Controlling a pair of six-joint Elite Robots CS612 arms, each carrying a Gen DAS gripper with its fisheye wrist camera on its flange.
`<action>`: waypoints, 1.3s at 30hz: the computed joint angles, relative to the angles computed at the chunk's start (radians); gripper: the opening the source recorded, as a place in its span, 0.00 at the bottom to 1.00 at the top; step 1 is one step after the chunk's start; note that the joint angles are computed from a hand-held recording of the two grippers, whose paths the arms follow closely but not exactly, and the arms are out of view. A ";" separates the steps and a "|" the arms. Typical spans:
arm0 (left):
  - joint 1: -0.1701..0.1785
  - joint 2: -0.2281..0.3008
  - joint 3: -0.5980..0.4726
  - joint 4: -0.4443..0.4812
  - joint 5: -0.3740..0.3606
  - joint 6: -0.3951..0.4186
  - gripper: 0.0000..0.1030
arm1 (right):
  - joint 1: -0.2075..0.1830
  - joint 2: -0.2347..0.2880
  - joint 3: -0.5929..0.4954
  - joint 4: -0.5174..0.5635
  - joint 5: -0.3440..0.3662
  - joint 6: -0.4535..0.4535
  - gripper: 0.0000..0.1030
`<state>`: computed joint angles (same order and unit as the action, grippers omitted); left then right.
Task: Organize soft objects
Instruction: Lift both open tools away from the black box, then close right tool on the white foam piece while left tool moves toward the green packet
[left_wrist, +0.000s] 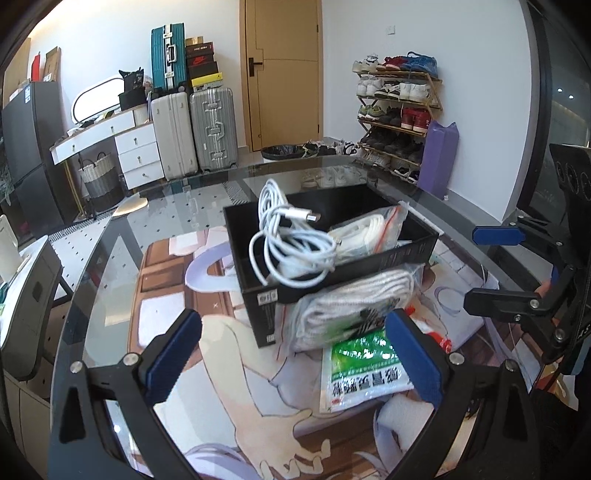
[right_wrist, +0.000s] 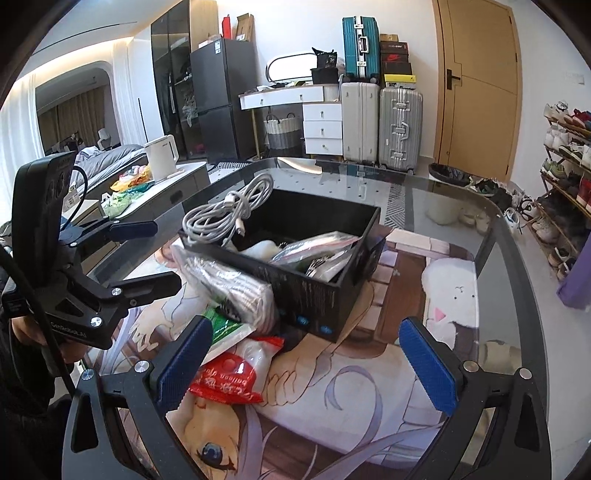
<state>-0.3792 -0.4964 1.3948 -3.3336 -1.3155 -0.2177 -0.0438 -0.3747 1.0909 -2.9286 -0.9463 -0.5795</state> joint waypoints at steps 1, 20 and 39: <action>0.001 0.000 0.004 -0.002 -0.003 -0.006 0.98 | 0.000 -0.002 0.006 0.006 -0.003 -0.006 0.99; -0.010 -0.015 0.042 -0.012 0.014 -0.013 0.98 | 0.006 -0.048 0.133 0.017 0.010 -0.102 0.99; -0.008 -0.019 0.055 -0.023 0.028 -0.028 0.98 | 0.017 -0.054 0.179 0.086 0.053 -0.157 0.99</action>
<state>-0.3875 -0.5152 1.4494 -3.3565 -1.2872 -0.2454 -0.0272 -0.4285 1.2697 -2.8425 -0.8936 -0.7361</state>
